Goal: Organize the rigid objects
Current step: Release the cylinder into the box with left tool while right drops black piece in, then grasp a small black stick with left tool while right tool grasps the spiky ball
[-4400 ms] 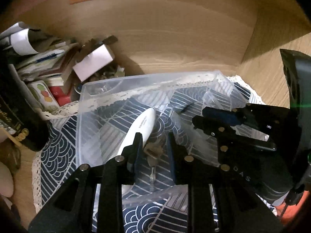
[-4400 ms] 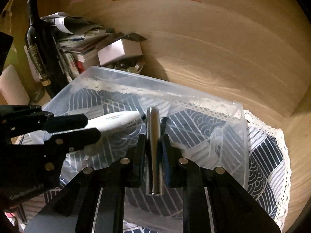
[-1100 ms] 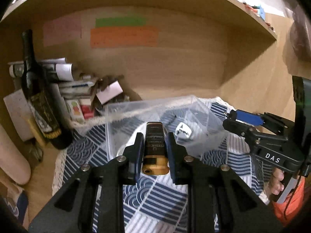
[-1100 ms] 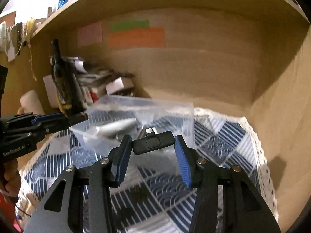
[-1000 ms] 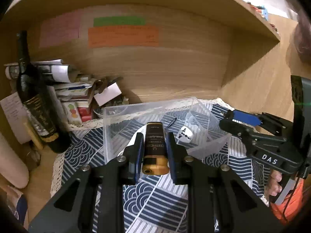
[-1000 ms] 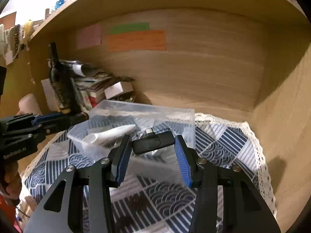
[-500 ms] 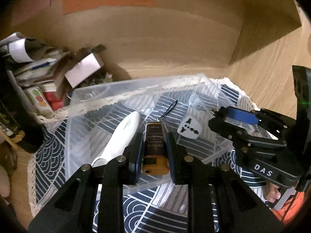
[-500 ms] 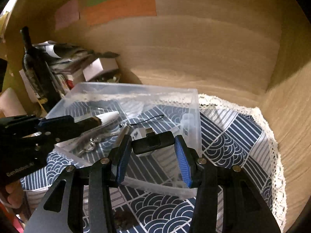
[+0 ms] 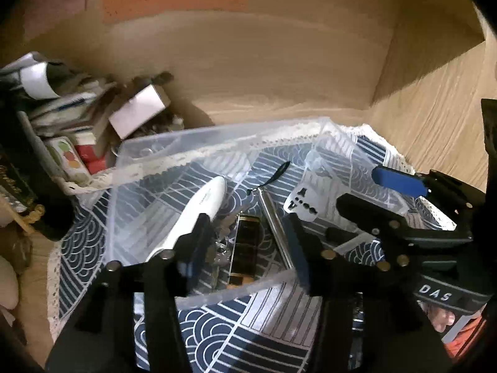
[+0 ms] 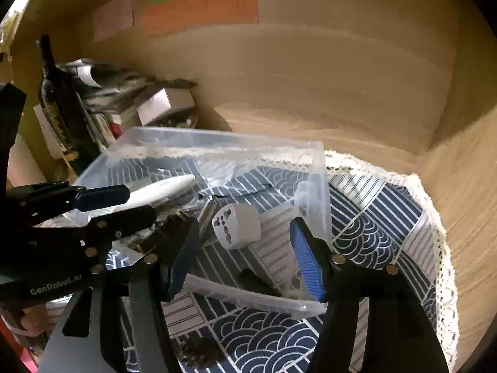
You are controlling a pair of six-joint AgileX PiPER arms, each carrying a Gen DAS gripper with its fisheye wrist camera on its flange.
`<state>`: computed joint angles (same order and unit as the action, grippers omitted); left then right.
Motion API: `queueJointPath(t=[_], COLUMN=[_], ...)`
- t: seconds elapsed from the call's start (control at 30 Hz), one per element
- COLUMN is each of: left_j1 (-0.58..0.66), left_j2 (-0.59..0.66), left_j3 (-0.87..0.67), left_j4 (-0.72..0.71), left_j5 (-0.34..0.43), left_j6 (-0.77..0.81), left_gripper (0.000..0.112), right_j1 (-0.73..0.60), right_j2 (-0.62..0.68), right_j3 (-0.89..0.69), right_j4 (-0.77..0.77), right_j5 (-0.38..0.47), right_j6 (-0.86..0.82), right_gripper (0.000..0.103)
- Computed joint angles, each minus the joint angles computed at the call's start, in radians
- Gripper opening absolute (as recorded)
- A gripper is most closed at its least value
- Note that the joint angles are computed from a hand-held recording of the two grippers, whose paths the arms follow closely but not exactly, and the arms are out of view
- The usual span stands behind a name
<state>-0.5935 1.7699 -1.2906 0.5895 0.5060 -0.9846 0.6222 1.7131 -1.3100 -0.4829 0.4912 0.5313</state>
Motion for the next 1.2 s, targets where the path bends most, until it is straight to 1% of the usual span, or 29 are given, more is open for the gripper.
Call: queueJointPath(t=[0.07, 0.1, 0.23, 0.3, 0.4, 0.47, 0.53, 0.6, 0.7, 0.73, 0.77, 0.8, 0.83, 0.9, 1.0, 1.1, 1.2], left_j1=[-0.016, -0.022, -0.087, -0.11, -0.133, -0.152, -0.173, -0.193, -0.219, -0.227, -0.239, -0.247, -0.256, -0.272, -0.295, -0.321, -0.356], left_j2=[-0.036, -0.051, -0.128, -0.166, -0.204, -0.229, -0.244, -0.251, -0.246, -0.242, -0.235, -0.233, -0.23, -0.22, -0.197, -0.169, -0.119], left_j3=[0.027, 0.038, 0.103, 0.143, 0.191, 0.234, 0.271, 0.31, 0.345, 0.352, 0.361, 0.365, 0.37, 0.376, 0.37, 0.348, 0.306], left_j4=[0.045, 0.061, 0.237, 0.274, 0.285, 0.301, 0.324, 0.339, 0.342, 0.341, 0.341, 0.342, 0.341, 0.334, 0.317, 0.315, 0.312], left_j5=[0.004, 0.005, 0.065, 0.074, 0.074, 0.077, 0.082, 0.086, 0.093, 0.095, 0.099, 0.102, 0.102, 0.096, 0.077, 0.062, 0.055], left_j6=[-0.049, -0.068, -0.248, -0.292, -0.317, -0.353, -0.399, -0.439, -0.464, -0.468, -0.474, -0.479, -0.482, -0.484, -0.483, -0.486, -0.479], left_gripper=[0.06, 0.061, 0.074, 0.075, 0.076, 0.081, 0.083, 0.083, 0.083, 0.083, 0.083, 0.083, 0.083, 0.083, 0.083, 0.083, 0.083], right_j1=[0.01, 0.015, 0.037, 0.047, 0.069, 0.082, 0.096, 0.103, 0.089, 0.081, 0.07, 0.051, 0.037, 0.019, 0.017, 0.029, 0.017], right_j2=[-0.033, -0.053, -0.128, -0.163, -0.2, -0.211, -0.204, -0.19, -0.14, -0.128, -0.114, -0.093, -0.078, -0.053, -0.075, -0.134, -0.206], right_j3=[0.02, 0.033, 0.092, 0.128, 0.185, 0.217, 0.242, 0.265, 0.279, 0.277, 0.273, 0.263, 0.253, 0.235, 0.257, 0.307, 0.354], right_j4=[-0.026, -0.039, -0.09, -0.103, -0.122, -0.122, -0.127, -0.122, -0.032, 0.005, 0.056, 0.141, 0.195, 0.277, 0.272, 0.161, 0.12], right_j5=[-0.005, -0.008, -0.017, -0.021, -0.02, -0.019, -0.017, -0.016, -0.023, -0.024, -0.022, -0.021, -0.015, 0.002, -0.021, -0.04, -0.049], right_j6=[0.024, 0.036, 0.084, 0.1, 0.13, 0.14, 0.153, 0.157, 0.085, 0.053, 0.008, -0.072, -0.123, -0.201, -0.199, -0.083, -0.029], right_gripper=[0.059, 0.061, 0.062, 0.062, 0.062, 0.062, 0.062, 0.062, 0.061, 0.06, 0.056, 0.049, 0.046, 0.031, 0.031, 0.031, 0.031])
